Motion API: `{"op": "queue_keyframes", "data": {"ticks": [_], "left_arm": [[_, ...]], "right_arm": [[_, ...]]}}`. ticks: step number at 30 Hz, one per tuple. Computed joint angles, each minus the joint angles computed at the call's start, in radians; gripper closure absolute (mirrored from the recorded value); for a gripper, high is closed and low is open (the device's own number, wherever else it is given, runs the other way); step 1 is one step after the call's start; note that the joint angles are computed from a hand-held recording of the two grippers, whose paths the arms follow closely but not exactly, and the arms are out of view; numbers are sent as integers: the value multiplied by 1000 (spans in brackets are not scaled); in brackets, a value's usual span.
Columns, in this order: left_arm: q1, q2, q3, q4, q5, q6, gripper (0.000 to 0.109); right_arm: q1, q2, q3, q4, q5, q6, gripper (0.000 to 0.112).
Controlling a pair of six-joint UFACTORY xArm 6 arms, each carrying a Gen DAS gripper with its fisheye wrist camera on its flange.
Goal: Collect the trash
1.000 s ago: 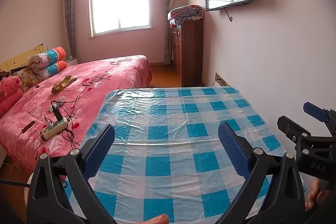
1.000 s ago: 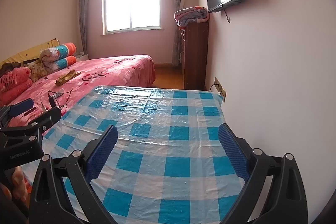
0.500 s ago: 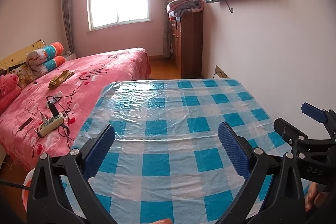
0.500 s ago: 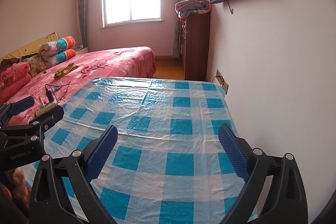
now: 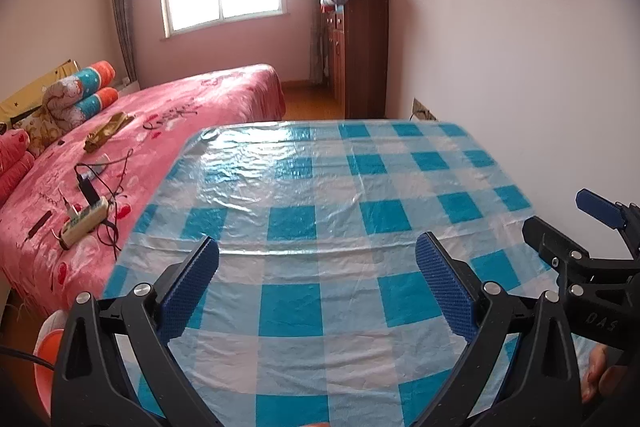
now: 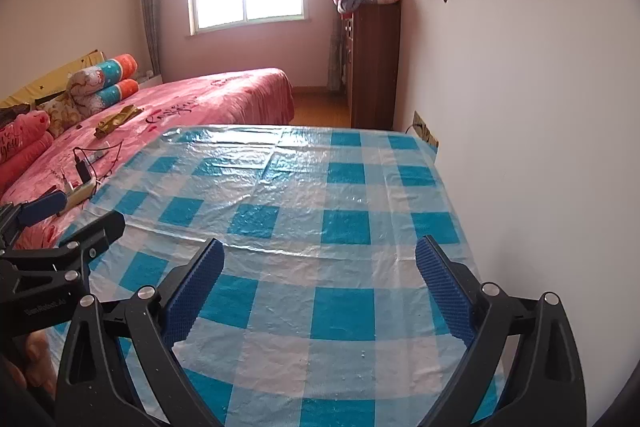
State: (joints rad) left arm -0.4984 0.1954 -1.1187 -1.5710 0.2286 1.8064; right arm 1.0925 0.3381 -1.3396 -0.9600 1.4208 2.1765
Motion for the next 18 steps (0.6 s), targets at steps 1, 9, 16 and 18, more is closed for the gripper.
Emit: {"op": "queue_keyframes", "data": {"ticks": [1,9,16,18], "left_arm": [[-3,13,-8,18,-4,-20,9],[-15,192,-97,517,-53,-517,9],[3,331,-195,980,-11,-992,9],[0,353,-211,1018,-26,-1038,9]], "right_arm": [[-10,-2,11,1,-20,4,17],[-113,-17,111,44,-228,49,17],[-205,23,145,145,-393,-3,17],[-218,34,144,162,-412,-18,17]]}}
